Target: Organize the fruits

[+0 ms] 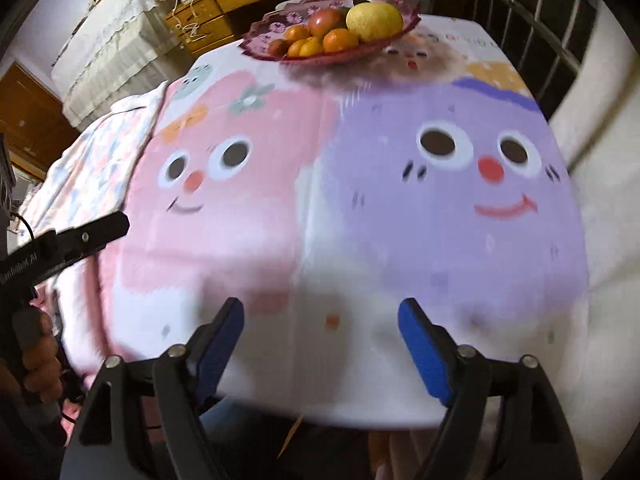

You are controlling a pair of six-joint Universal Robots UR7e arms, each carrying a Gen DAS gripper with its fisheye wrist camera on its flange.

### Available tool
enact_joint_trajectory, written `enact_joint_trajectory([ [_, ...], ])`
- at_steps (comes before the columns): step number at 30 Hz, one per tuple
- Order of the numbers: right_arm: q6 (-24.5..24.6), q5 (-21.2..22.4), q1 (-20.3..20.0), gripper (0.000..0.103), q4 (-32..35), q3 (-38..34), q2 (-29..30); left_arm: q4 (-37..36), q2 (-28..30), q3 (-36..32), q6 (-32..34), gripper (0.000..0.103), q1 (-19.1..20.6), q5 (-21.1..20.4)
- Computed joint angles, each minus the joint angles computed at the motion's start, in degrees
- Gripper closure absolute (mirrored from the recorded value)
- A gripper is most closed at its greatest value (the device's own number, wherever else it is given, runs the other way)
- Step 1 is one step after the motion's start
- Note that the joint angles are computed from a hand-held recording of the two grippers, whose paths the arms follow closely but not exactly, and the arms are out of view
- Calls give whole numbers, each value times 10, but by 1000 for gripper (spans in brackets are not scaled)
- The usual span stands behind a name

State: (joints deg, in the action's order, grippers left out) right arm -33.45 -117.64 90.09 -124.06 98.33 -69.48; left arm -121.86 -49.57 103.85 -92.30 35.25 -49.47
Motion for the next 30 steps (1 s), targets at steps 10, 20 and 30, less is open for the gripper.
enact_joint_trajectory([
  [10, -9, 14, 30, 10, 93, -15, -86, 166, 17, -105, -52, 11, -72, 30],
  [20, 40, 55, 55, 10, 106, -20, -136, 304, 38, -193, -80, 3, -112, 85],
  [30, 7, 69, 68, 9, 35, 30, -169, 335, 44, -196, -128, 3, -120, 90],
])
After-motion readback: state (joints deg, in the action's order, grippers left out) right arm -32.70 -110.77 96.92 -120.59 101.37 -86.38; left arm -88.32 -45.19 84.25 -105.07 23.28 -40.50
